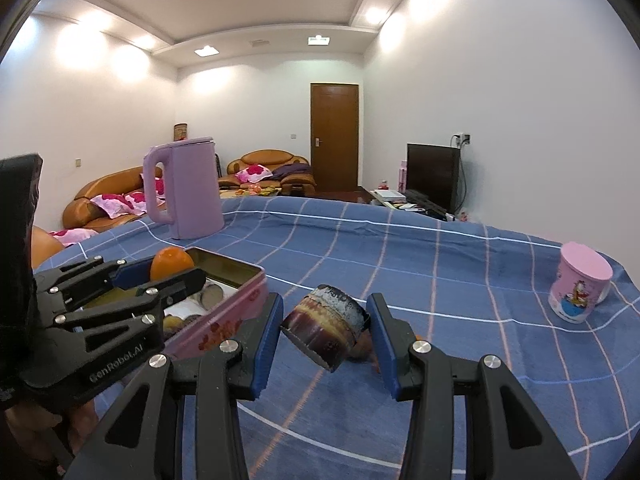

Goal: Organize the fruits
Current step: 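Carry the held orange and cylindrical piece over the pink tin, then lower the orange into the tin and open the left gripper while the right gripper drops the piece in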

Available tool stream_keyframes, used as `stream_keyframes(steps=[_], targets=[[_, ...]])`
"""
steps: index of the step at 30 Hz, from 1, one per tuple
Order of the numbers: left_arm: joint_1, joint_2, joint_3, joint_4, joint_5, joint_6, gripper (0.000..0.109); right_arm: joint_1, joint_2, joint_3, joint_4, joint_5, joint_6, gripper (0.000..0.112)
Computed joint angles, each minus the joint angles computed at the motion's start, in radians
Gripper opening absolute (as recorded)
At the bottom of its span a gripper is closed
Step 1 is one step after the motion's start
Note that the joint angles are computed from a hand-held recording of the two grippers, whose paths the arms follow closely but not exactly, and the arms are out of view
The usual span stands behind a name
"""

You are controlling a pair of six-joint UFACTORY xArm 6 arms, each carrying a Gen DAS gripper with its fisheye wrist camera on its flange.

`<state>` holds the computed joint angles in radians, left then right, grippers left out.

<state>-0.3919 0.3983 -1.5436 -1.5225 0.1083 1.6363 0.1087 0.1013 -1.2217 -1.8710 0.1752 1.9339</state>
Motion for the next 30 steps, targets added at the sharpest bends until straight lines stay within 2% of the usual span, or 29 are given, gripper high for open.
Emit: stream_keyframes(steps=[24,30], targets=[[0.089,0.097,-0.077,0.351,-0.026,-0.338,0.033,0.063,0.231,-0.261,0.32,-0.061,-0.377,0.045],[0.112,0.126,-0.095,0.513,-0.027,-0.494,0.033,0.074,0.285,-0.311,0.424,-0.073,-0.486,0.045]])
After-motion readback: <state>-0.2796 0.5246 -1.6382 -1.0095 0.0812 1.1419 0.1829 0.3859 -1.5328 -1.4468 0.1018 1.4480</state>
